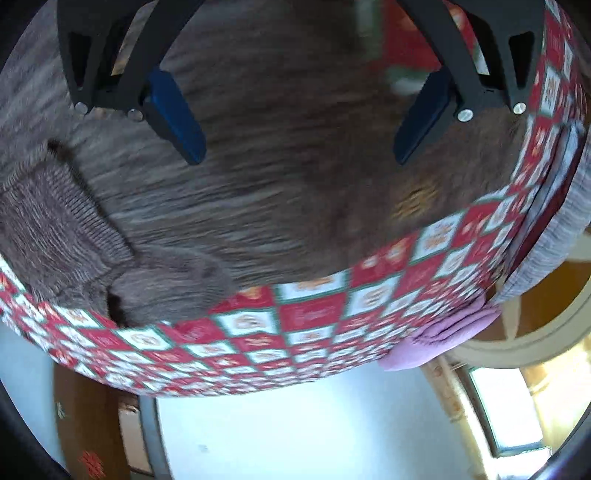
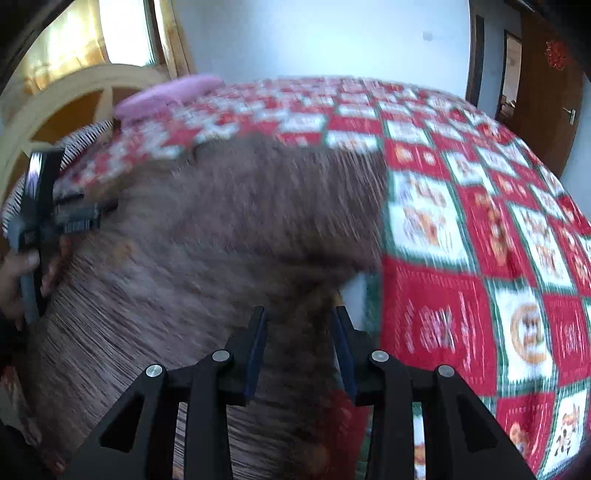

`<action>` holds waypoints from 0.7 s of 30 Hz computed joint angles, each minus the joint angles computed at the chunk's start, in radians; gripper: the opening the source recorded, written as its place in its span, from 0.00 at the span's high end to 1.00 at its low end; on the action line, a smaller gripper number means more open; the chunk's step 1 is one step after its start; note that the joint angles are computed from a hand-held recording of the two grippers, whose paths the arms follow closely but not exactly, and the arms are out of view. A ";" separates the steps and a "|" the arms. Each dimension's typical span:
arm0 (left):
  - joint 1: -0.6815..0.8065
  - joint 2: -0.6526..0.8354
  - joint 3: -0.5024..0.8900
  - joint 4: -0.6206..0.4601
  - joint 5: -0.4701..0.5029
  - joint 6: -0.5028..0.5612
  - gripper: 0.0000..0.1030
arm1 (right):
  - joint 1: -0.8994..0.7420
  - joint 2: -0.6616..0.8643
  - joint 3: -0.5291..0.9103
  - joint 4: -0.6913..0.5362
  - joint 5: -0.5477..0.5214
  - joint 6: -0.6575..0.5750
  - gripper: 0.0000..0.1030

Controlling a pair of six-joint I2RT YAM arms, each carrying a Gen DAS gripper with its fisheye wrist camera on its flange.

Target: Fold small clothes

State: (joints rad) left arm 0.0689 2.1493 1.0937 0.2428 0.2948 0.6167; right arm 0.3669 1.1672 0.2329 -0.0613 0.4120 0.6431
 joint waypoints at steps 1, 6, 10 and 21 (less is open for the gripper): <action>0.034 -0.004 0.006 -0.007 0.020 0.003 0.00 | -0.002 0.024 0.031 0.008 0.003 -0.022 0.64; 0.131 0.027 0.075 -0.022 0.031 0.002 0.00 | -0.042 0.251 0.235 0.090 -0.042 -0.130 0.64; 0.208 0.093 0.185 -0.078 0.019 -0.016 0.00 | -0.065 0.550 0.440 0.116 -0.140 -0.158 0.64; 0.381 0.339 0.655 -0.415 0.000 -0.112 0.00 | 0.016 0.680 0.425 0.292 -0.076 -0.090 0.59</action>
